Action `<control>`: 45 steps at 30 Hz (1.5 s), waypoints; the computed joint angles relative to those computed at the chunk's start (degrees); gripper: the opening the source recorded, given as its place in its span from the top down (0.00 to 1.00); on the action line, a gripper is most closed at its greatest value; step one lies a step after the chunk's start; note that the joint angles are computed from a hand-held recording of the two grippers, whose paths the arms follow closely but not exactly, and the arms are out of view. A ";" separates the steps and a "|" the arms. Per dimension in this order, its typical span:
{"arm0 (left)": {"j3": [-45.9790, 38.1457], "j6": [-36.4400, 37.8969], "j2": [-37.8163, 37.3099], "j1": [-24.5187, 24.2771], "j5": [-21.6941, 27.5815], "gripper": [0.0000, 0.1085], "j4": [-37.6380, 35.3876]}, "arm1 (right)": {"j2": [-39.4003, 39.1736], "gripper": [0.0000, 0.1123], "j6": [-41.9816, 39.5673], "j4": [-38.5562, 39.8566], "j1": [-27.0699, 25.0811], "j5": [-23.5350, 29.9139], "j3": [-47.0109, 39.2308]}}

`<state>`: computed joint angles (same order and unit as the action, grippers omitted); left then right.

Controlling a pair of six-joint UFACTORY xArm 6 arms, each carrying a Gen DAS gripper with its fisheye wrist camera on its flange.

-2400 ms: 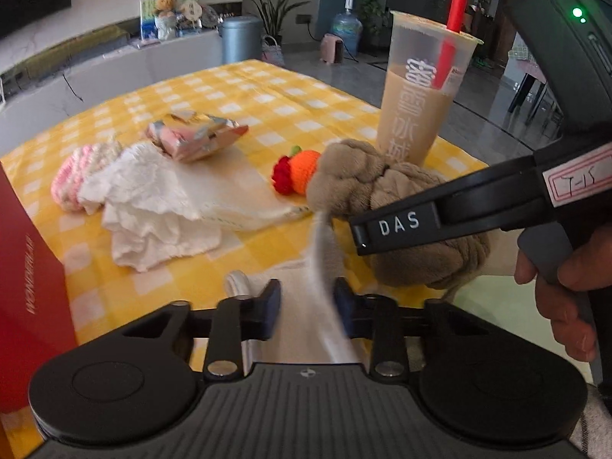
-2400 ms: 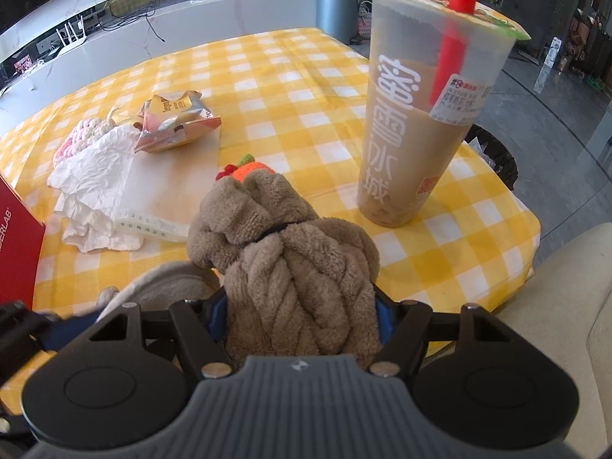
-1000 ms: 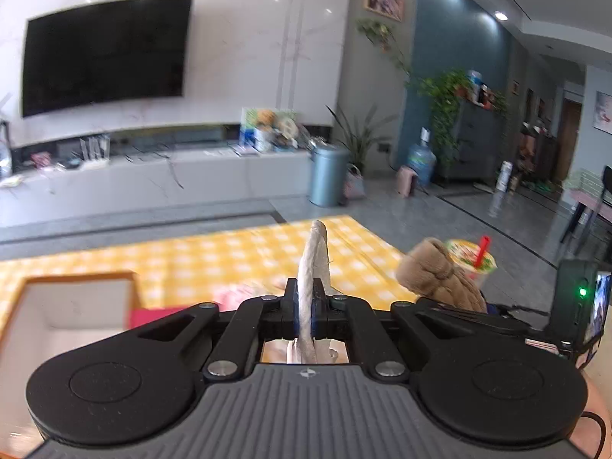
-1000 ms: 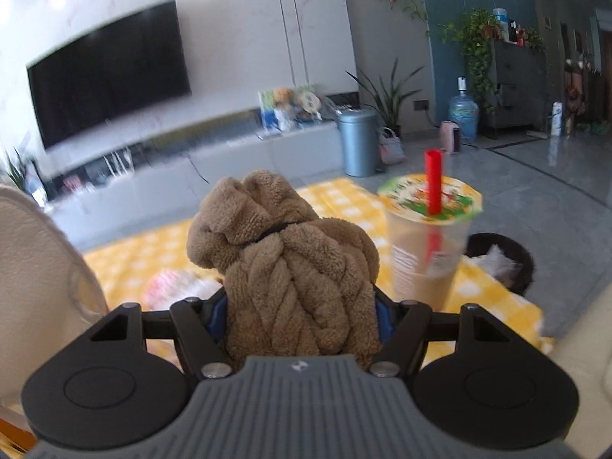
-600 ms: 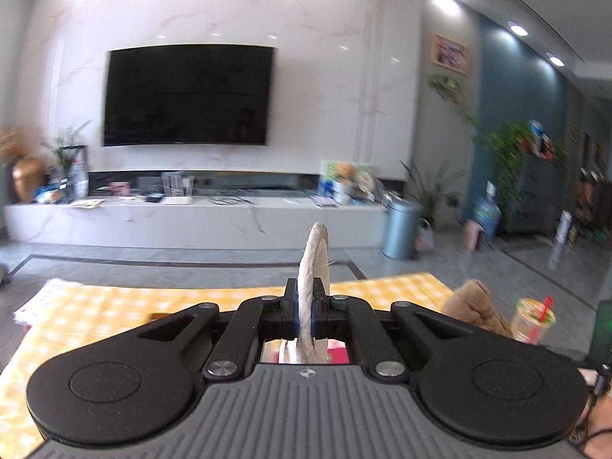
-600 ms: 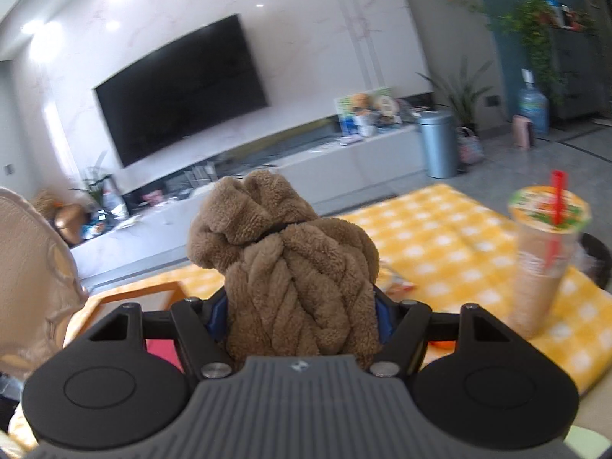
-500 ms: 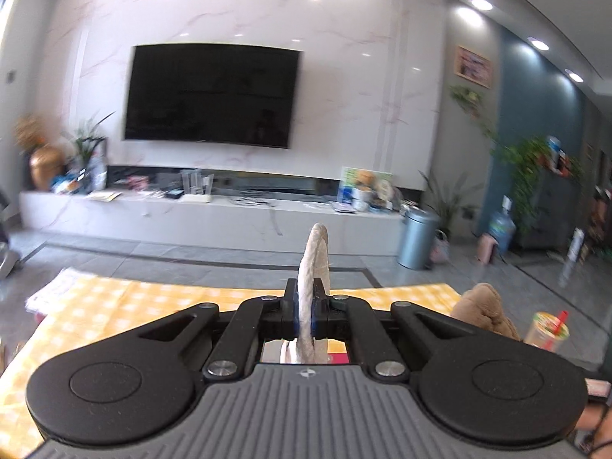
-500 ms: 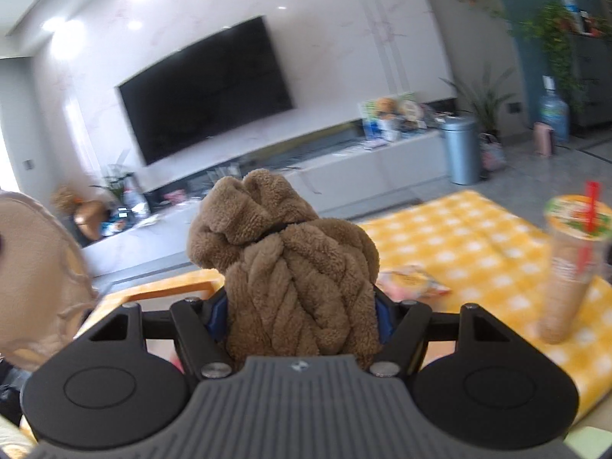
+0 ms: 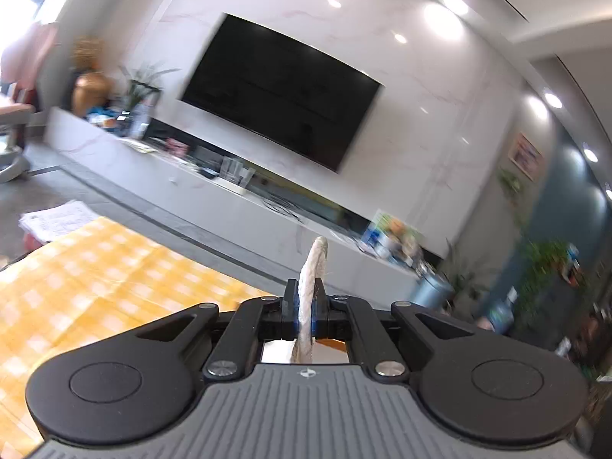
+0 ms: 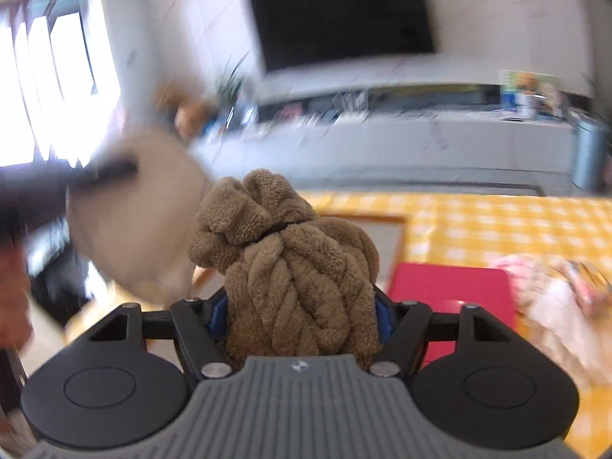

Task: Organize soft objects
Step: 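Carry the mitt and towel toward the orange box with both tools, then lower the knotted towel into the orange box and open the right tool, then lower the beige mitt into the box and open the left tool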

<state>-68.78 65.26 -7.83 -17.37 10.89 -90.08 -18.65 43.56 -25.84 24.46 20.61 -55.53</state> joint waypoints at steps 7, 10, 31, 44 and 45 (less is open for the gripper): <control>-0.07 0.03 1.11 3.85 1.59 0.95 -3.29 | 20.33 0.39 -19.27 3.94 3.43 16.81 -20.21; 1.17 -1.99 0.34 5.29 2.93 0.95 -2.91 | 26.69 0.39 -26.64 4.64 3.64 19.14 -26.66; 2.60 -5.49 0.19 11.43 25.87 0.95 -5.49 | 15.10 0.11 -26.93 -1.84 0.57 16.77 -16.90; -2.40 -12.79 6.83 7.60 37.40 0.95 11.31 | 1.68 0.11 -9.64 -13.09 -5.88 8.05 -0.61; -3.46 -13.89 8.01 7.16 38.19 0.95 13.20 | 1.25 0.11 -9.50 -12.47 -6.61 6.81 0.36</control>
